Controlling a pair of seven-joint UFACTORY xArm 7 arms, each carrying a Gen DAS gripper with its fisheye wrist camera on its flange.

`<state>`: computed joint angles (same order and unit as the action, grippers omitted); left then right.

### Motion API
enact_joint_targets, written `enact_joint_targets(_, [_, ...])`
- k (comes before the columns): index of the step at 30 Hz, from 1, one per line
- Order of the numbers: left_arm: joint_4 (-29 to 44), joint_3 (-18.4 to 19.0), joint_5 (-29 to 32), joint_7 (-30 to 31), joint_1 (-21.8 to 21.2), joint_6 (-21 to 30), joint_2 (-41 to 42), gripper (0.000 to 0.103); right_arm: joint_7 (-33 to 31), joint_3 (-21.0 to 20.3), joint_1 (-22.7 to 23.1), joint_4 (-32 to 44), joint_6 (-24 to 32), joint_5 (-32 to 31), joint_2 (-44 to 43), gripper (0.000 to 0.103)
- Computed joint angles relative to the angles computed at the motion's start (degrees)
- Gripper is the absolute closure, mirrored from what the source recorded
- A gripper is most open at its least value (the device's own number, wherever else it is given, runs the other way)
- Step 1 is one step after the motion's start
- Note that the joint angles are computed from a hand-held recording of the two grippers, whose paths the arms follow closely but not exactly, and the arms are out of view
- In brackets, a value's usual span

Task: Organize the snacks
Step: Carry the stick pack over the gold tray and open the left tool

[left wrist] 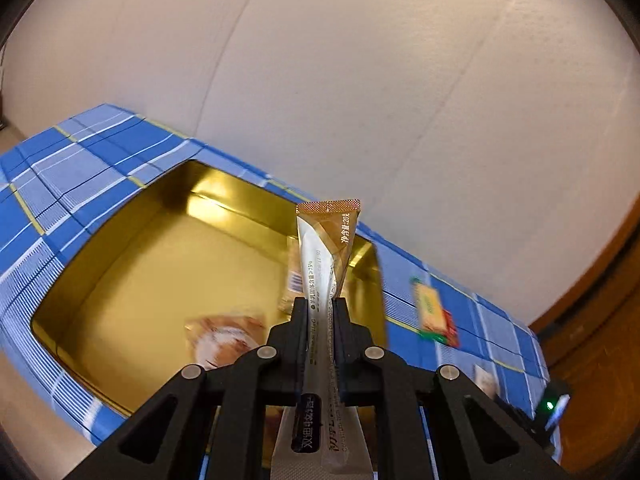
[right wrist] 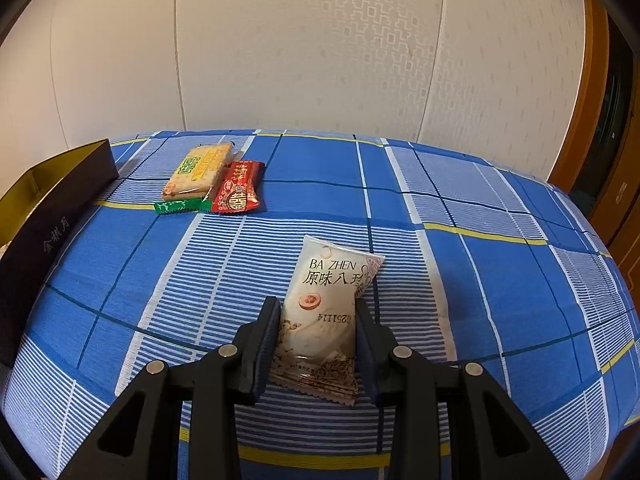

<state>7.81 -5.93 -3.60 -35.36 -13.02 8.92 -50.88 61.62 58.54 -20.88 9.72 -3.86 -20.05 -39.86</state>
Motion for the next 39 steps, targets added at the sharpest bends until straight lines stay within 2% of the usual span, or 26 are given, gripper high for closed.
enact_joint_targets(2, [1.03, -0.36, 0.29, -0.35, 1.35, 0.62, 1.80, 0.091, 0.03, 0.00, 0.01, 0.03, 0.02, 0.00, 0.02, 0.067])
enact_joint_targets(9, [6.05, 5.28, -1.85, 2.96, 0.63, -1.16, 14.56, 0.091, 0.14, -0.01, -0.02, 0.06, -0.01, -0.06, 0.06, 0.067])
enact_joint_targets(13, [8.95, 6.91, -3.54, 4.67, 1.03, -1.31, 20.49, 0.090, 0.32, 0.07, 0.16, 0.17, 0.63, 0.03, -0.08, 0.067])
enact_joint_targets(16, [10.72, 5.33, -3.41, 4.33, 3.87, -0.82, 24.38, 0.089, 0.52, -0.06, 0.22, 0.21, 0.58, -0.19, 0.03, 0.067])
enact_joint_targets(18, [10.96, 3.98, -2.87, 3.62, 5.82, -0.45, 25.60, 0.087, 0.61, -0.05, 0.16, 0.25, 0.60, -0.33, 0.04, 0.067])
enact_joint_targets(20, [10.41, 5.12, -3.66, 4.39, 5.07, -1.08, 25.82, 0.085, 0.70, -0.10, 0.15, 0.25, 0.51, -0.41, 0.10, 0.067])
enact_joint_targets(22, [9.22, 7.26, -5.33, 5.87, 3.12, -2.44, 25.11, 0.074, 0.80, -0.14, 0.31, 0.28, 0.60, -0.40, 0.11, 0.067])
enact_joint_targets(23, [8.56, 7.17, -6.02, 6.14, 3.15, -3.31, 24.56, 0.074, 0.71, -0.27, 0.23, 0.21, 0.47, -0.48, 0.15, 0.067])
enact_joint_targets(25, [7.29, 2.71, -3.82, 3.60, 7.31, -3.23, 22.07, 0.074, 0.71, -0.24, 0.24, 0.24, 0.54, -0.49, 0.14, 0.067])
enact_joint_targets(27, [5.97, -0.16, -1.98, 1.92, 9.44, -2.87, 18.90, 0.074, 0.70, -0.19, 0.20, 0.29, 0.63, -0.58, 0.11, 0.067])
enact_joint_targets(29, [4.63, -4.62, 0.73, -0.83, 12.86, -2.32, 15.30, 0.074, 0.73, -0.21, 0.27, 0.31, 0.74, -0.62, 0.08, 0.067])
enact_joint_targets(32, [1.82, -9.75, 4.45, -4.46, 14.61, -0.33, 7.37, 0.070, 0.82, -0.20, 0.34, 0.35, 0.90, -0.73, 0.06, 0.067])
enact_joint_targets(36, [-2.89, -13.14, 7.65, -8.57, 9.99, 4.20, -5.72, 0.063, 0.70, -0.55, 0.43, 0.31, 0.78, -0.87, 0.32, 0.067])
enact_joint_targets(39, [-5.95, -14.52, 9.16, -11.31, 3.34, 6.34, -12.84, 0.063, 0.72, -0.65, 0.66, 0.36, 1.17, -0.89, 0.14, 0.067])
